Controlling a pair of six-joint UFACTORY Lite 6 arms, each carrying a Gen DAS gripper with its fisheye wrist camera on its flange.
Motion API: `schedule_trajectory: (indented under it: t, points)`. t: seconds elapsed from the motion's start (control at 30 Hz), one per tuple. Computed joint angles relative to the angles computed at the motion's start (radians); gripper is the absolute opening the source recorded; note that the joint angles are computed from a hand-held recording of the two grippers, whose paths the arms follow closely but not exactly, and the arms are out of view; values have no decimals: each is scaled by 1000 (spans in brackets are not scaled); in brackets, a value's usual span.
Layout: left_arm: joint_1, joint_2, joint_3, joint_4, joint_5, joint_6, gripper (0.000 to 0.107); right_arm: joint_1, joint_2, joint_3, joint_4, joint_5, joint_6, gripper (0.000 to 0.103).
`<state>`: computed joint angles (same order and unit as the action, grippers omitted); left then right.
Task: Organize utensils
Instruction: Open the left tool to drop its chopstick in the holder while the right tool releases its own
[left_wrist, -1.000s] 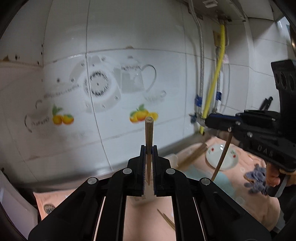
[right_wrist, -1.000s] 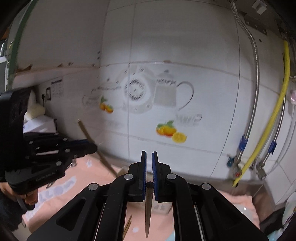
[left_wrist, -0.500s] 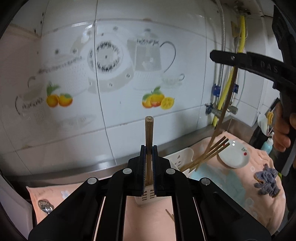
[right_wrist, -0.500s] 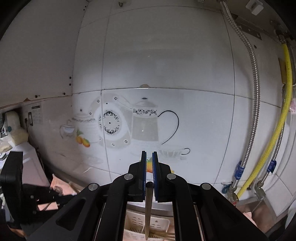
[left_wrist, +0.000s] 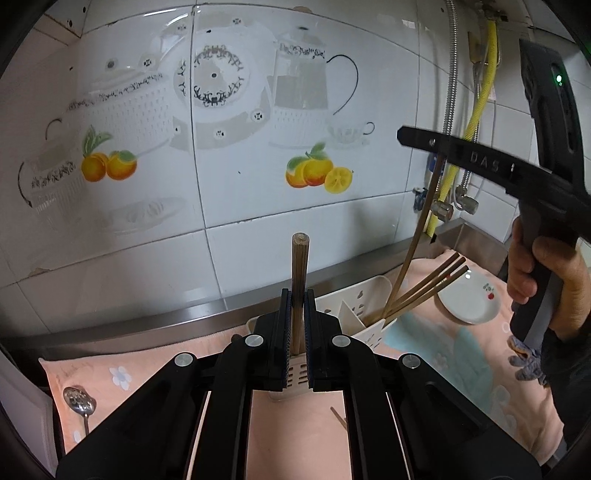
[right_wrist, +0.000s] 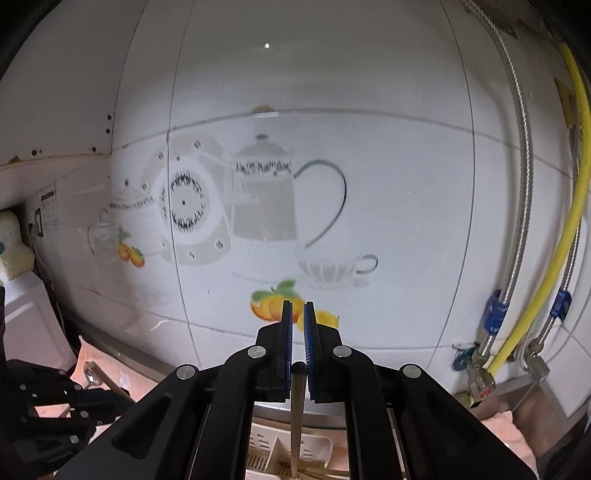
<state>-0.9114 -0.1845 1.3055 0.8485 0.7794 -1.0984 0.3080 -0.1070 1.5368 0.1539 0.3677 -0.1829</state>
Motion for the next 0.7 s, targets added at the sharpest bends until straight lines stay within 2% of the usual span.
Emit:
schedule_trajectory:
  t: [0.1, 0.23, 0.37, 0.4, 0.43, 0.47, 0.53, 0.6, 0.7]
  points:
    - [4, 0, -6, 0, -8, -6, 7, -8, 10, -14, 34, 1, -28, 6]
    - [-18, -11, -10, 30, 10, -31, 23, -17, 6, -44, 58, 1, -49, 6]
    - [-32, -19, 0, 31, 25, -31, 25, -26, -13, -70, 82, 2, -71, 7]
    - [-41, -22, 0, 39, 38, -38, 29, -29, -21, -77, 87, 4, -77, 8]
    - [-50, -25, -1, 51, 50, -50, 42, -31, -27, -80, 87, 7, -78, 10]
    - [-68, -35, -6, 75, 70, -75, 45, -31, -38, -87, 86, 8, -79, 11]
    - [-79, -48, -11, 80, 79, -83, 45, -34, -61, -100, 88, 17, -80, 18]
    - [-102, -65, -16, 90, 102, -97, 46, -38, -89, -117, 92, 27, -85, 20]
    - [-154, -90, -33, 124, 158, -136, 54, -44, -150, -157, 113, 42, -108, 25]
